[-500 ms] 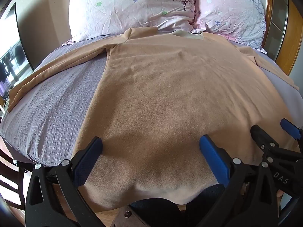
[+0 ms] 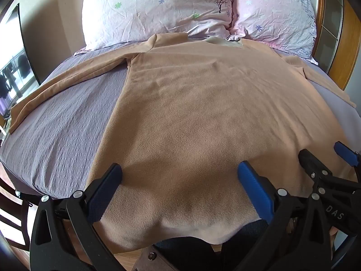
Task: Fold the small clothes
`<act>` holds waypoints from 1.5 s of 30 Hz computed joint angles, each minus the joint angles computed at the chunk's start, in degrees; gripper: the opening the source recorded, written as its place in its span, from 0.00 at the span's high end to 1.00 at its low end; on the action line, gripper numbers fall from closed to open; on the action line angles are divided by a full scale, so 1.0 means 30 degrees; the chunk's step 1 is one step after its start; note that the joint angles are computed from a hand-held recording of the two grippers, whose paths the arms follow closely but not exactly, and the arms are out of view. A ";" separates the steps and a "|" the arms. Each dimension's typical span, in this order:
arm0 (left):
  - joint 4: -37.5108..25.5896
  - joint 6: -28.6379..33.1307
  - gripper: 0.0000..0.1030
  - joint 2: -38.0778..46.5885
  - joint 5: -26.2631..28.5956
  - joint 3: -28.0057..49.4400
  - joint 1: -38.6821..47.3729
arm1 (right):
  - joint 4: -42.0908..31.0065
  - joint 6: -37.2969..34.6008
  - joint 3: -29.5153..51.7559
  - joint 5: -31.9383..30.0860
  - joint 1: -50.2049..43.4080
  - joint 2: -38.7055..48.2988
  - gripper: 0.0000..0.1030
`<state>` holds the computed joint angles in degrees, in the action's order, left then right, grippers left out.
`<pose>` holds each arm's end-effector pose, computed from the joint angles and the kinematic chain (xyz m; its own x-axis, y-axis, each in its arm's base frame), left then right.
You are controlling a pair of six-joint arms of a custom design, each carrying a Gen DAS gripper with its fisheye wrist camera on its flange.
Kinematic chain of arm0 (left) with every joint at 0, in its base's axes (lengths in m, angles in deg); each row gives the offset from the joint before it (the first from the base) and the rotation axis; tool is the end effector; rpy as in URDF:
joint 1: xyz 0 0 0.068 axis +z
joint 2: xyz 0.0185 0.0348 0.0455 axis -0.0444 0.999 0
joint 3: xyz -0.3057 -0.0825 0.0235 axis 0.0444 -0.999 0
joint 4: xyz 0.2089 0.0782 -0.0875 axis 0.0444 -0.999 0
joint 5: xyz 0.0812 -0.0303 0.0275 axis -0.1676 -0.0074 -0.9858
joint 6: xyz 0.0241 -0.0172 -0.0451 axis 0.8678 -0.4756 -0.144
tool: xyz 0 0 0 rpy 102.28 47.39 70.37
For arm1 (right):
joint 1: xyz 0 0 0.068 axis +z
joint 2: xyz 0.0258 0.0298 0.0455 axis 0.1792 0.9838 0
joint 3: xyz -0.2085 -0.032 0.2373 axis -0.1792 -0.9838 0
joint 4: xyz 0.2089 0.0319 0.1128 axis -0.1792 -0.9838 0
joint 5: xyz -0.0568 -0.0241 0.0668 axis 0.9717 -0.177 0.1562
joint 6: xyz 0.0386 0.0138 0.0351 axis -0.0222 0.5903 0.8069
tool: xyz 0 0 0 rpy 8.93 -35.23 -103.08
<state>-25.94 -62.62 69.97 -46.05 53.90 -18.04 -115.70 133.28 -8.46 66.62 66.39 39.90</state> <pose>0.1789 -0.0399 0.1841 -0.7553 -0.0612 -0.6526 -0.1062 0.9939 0.0297 0.1719 0.2222 0.2544 -0.7731 -0.0450 -0.6326 -0.0397 0.9990 -0.0226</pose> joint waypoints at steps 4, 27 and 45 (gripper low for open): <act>0.0025 0.0002 0.01 0.0006 -0.0004 -0.0011 -0.0001 | 0.0024 -0.0002 -0.0013 0.0014 0.0007 0.0004 0.02; 0.0080 0.0006 0.01 -0.0001 -0.0019 -0.0034 -0.0009 | 0.0529 0.0024 -0.0300 0.0126 0.0085 0.0125 0.02; 0.0140 0.0012 0.01 -0.0012 -0.0036 -0.0060 -0.0014 | 0.0727 -0.0064 -0.0526 0.0395 0.0197 -0.0203 0.02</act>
<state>-25.52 -62.59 69.93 -46.16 53.72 -18.08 -113.52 133.08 -10.04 67.81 66.98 39.29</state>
